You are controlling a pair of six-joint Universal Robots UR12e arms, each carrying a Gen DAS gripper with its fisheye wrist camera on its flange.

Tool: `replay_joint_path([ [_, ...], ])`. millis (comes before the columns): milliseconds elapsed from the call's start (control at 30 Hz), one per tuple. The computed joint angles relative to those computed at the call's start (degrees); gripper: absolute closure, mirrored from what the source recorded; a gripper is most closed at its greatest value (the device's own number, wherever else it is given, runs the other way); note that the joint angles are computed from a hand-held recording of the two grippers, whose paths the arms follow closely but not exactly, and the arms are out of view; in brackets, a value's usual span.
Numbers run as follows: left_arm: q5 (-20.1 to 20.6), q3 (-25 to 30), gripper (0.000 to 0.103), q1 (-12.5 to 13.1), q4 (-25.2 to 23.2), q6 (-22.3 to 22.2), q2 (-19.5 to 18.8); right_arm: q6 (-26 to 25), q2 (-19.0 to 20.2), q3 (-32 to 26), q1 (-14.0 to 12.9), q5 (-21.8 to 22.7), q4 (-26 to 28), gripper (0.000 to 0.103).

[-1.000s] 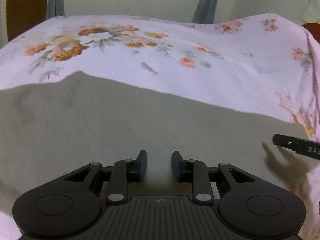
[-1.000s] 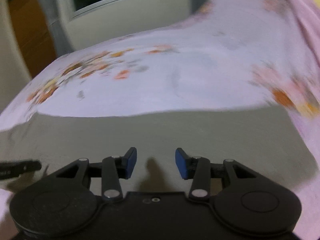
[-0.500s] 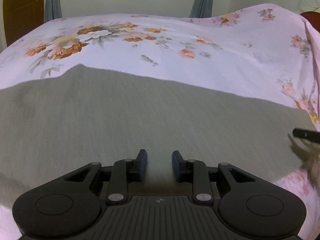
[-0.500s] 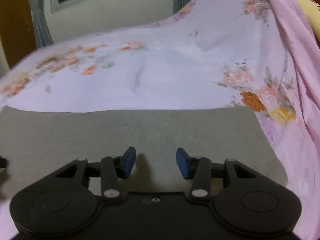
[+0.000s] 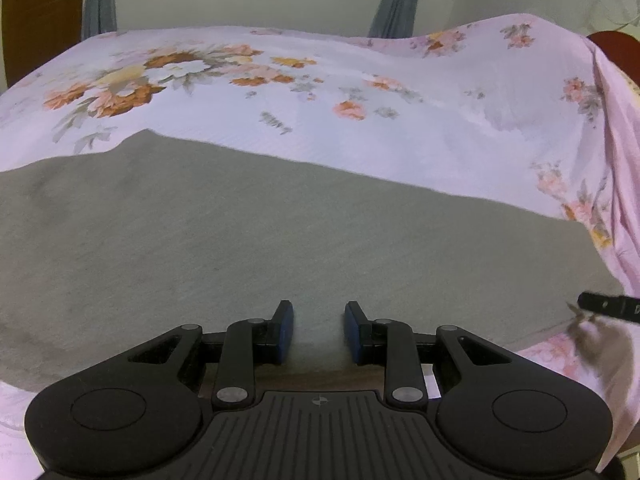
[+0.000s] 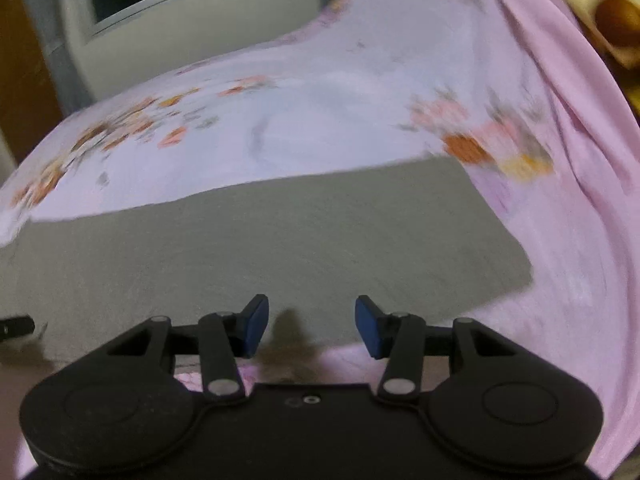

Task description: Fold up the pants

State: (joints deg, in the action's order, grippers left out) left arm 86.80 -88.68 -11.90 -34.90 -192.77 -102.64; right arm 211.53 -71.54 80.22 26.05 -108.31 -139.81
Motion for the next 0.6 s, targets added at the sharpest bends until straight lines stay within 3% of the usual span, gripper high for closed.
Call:
replay_joint_path([
  [367,-0.1,1.2,0.075,-1.1,-2.2,-0.1,-1.4,3.0,-0.8,1.2,-0.8,1.7,1.5,0.056],
  [600,-0.3,1.8,0.075,-0.8,-1.5,-2.1,-1.6,11.2,-1.8,3.3,-2.6,4.1,-1.0,0.056],
])
